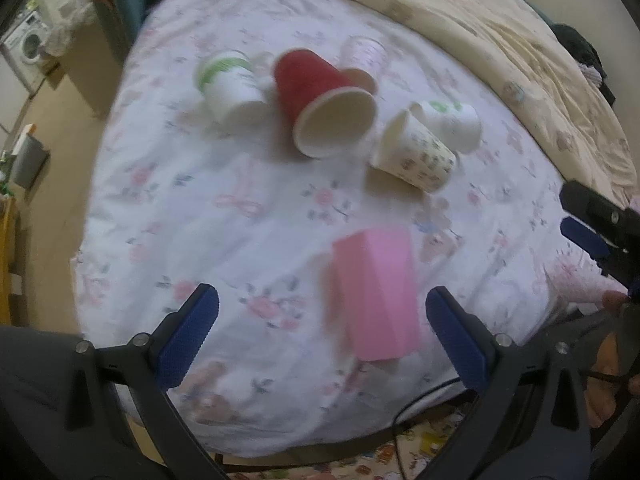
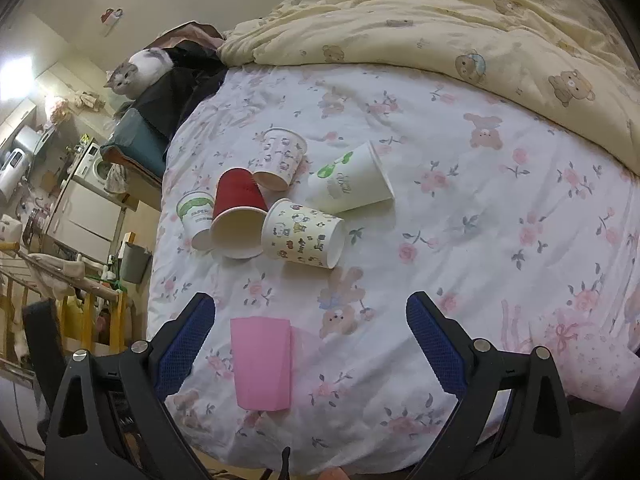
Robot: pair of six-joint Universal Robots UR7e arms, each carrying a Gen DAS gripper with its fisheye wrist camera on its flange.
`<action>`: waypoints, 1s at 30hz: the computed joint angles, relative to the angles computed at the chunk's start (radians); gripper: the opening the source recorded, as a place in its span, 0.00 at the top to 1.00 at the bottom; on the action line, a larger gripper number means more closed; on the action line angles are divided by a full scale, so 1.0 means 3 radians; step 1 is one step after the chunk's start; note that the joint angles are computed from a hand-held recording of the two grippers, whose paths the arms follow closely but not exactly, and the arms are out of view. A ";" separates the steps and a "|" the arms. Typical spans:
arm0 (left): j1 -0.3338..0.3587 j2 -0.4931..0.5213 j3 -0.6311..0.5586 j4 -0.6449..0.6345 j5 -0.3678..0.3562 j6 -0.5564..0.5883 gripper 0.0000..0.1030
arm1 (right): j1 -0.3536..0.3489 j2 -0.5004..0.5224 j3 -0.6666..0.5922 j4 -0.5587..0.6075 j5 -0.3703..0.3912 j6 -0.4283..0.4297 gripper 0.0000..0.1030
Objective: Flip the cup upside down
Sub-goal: 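Move the left gripper to the upright pink cup and grasp its body, then lift the pink cup with the left gripper and rotate it rim-down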
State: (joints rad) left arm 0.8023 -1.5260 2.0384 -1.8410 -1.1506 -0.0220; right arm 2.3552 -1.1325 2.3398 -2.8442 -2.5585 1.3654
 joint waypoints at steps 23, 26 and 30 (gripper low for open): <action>-0.0171 0.0294 0.0357 0.0045 -0.0007 -0.0376 0.37 | -0.0143 -0.0007 0.0151 -0.0525 0.0264 -0.0137 0.04; -0.0144 0.0299 0.0334 0.0049 0.0000 -0.0389 0.46 | -0.0150 0.0002 0.0134 -0.0510 0.0277 -0.0165 0.04; -0.0156 0.0214 0.0325 -0.0009 0.0060 -0.0282 0.47 | -0.0143 0.0008 0.0124 -0.0499 0.0270 -0.0182 0.04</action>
